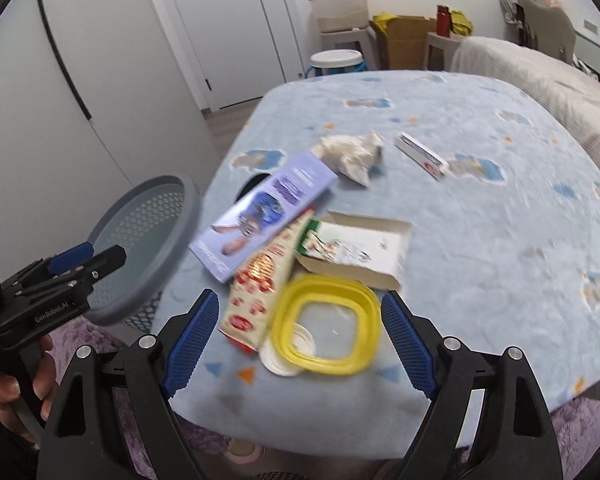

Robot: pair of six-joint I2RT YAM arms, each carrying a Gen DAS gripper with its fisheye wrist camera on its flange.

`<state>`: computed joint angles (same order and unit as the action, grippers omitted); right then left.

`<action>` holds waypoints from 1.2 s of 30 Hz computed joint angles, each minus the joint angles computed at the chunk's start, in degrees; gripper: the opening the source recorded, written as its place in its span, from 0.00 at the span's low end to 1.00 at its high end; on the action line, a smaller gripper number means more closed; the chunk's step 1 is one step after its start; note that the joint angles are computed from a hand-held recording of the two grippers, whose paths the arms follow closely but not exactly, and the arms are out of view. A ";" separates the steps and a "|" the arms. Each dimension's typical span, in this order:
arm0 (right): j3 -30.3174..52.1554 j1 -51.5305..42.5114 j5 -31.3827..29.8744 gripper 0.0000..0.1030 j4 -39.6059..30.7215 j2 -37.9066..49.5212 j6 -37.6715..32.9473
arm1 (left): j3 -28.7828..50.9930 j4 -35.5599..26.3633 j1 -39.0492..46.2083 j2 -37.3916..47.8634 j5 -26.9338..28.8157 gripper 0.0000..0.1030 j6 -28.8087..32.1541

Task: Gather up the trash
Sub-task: 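Move both open grippers from the wastebasket back over the table, then close the right gripper on the yellow-rimmed plastic lid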

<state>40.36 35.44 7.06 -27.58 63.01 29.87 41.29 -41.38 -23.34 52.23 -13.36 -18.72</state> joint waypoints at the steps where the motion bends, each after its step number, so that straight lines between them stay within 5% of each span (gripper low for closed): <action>1: -0.86 -0.53 -0.42 0.79 -0.07 -0.70 0.03 | 0.09 0.12 -1.31 0.59 -0.48 0.69 -0.75; 16: -3.61 -4.98 -8.09 0.81 5.55 4.67 -0.62 | 0.55 -0.33 -9.79 3.80 -4.49 0.69 -6.01; 27: -1.48 -5.37 -7.82 0.81 6.00 10.36 -1.65 | 1.18 0.13 -11.34 5.79 -4.64 0.69 -6.52; 32: -1.57 -5.56 -7.42 0.68 6.16 10.44 -2.19 | 1.20 0.38 -12.10 6.45 -4.37 0.69 -6.90; 36: -2.13 -6.00 -8.10 0.68 6.46 9.79 -2.43 | 1.18 0.45 -12.56 6.84 -3.73 0.69 -7.11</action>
